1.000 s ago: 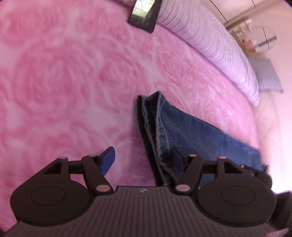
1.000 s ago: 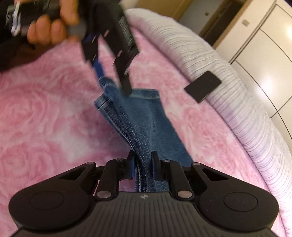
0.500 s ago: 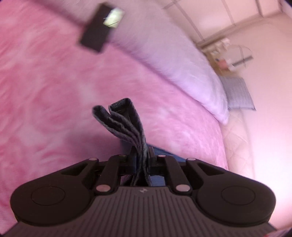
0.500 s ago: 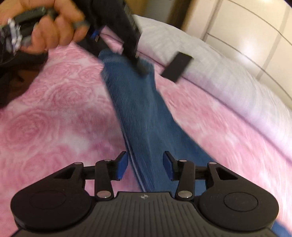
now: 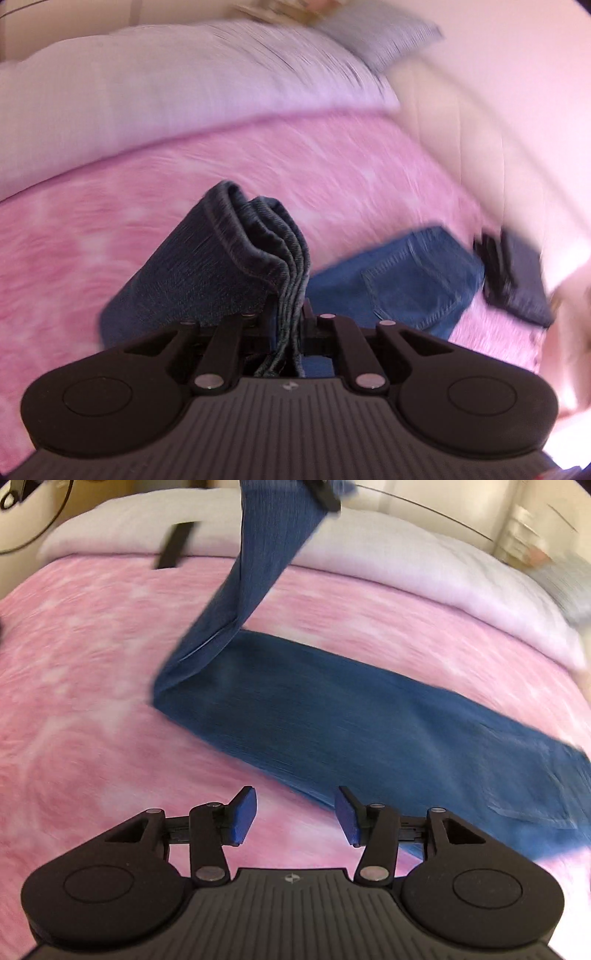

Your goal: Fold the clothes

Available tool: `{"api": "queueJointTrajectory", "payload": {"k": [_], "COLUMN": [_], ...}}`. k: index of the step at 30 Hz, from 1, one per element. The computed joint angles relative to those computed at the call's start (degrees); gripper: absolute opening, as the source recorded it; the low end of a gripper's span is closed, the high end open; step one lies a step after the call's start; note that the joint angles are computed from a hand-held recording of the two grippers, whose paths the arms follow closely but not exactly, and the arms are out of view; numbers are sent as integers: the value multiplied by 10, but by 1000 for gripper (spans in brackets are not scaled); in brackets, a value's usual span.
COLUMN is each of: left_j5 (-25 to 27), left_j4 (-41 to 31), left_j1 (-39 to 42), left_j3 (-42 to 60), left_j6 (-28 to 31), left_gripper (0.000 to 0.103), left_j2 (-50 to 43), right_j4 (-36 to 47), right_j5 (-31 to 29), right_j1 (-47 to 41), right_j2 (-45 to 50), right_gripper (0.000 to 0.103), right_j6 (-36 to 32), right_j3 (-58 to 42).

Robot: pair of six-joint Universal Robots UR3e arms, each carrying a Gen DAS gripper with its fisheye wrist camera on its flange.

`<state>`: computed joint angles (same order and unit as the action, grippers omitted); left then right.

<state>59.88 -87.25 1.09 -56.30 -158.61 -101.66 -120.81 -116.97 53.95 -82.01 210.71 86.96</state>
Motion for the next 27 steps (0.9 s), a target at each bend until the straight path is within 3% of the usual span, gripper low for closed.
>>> {"api": "queueJointTrajectory", "payload": {"k": [4,7,11,15,17,19,23,25,27], "left_j5": [115,170,155,115,125,148,138,102,47], "left_j4": [113,177,186,163,126,111,39,3,-36], "left_j1": [-182,-253,-251,-193,-150,-95,37,95,137], "left_j3": [6,-13,-43,-67,-40,-41,-23,-15,-2], "left_j6": [-108,-152,-178,-144,-129,-109,-68,-48,-31], "left_gripper": [8,15,32,49,64,69,69,68,63], "left_j2": [-107,-171,-174,-103,-82,-59,-81,-106,-140], "right_j4": [-3,12,44,37,16,-26,-117,-144,-158], "right_j5": [-11,-9,11,45,61,77,89,93,112], "right_j1": [-39,-79,-125,-155,-157,-154,-128,-110,-102], "right_j2": [-141,-246,-345,-397,-401,-370,-282,-227,-205], "right_gripper": [53,53,53,54,54,54,59,64,67], "right_j6": [3,0,5,-11,-23,-37,-52,-44,23], "right_j3": [142,235,304,338,347,341,312,282,275]}}
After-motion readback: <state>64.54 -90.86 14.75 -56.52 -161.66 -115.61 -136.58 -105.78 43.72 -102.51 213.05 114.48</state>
